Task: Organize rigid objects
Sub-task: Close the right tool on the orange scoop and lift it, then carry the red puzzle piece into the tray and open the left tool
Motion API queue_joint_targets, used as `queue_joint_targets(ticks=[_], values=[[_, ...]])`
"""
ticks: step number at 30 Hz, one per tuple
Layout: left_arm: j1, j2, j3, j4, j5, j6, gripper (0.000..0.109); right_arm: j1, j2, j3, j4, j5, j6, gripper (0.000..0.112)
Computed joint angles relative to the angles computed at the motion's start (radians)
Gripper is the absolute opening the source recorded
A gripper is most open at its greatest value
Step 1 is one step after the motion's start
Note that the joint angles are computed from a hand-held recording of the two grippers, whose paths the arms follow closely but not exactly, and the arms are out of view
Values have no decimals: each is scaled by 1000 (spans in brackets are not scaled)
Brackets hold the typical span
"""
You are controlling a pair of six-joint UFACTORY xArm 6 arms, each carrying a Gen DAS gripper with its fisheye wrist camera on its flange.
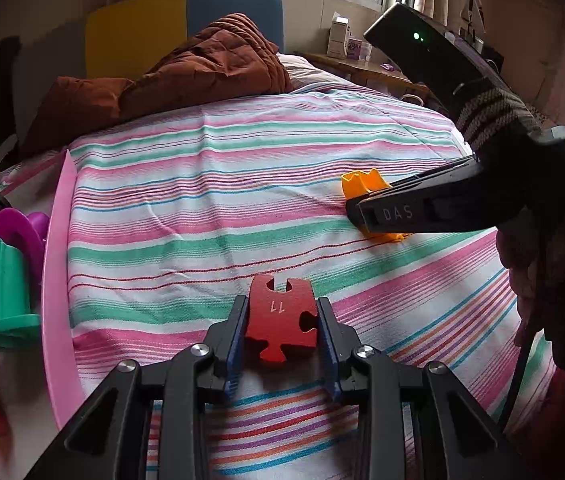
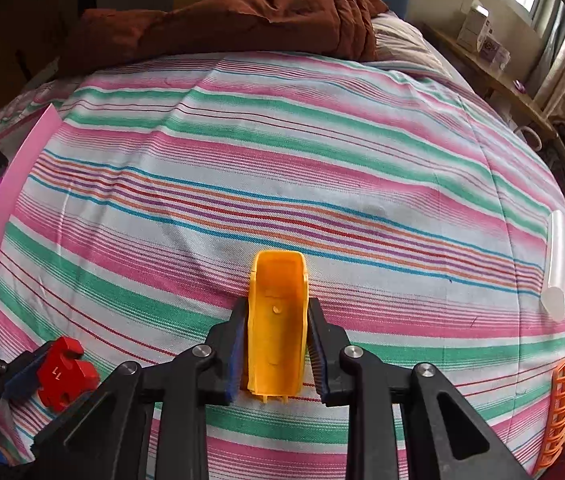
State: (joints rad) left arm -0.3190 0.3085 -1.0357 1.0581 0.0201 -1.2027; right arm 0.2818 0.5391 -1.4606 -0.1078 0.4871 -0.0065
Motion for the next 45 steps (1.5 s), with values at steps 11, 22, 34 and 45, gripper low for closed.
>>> queue_joint_targets(ticks=[11,22,34,45], values=[[-21,-52,61,-144,35,132,33,1,14,-12,-13,-6,-2,26],[-28,-81,90,-124,50,97,33,6,6,10,-89,-38,31,26],[-40,-161,161,-183,31,136,33,5,17,0,-104,-45,29,26],[41,-357,295,-117,-25,48,33,6,13,18,-172,-73,63,26]])
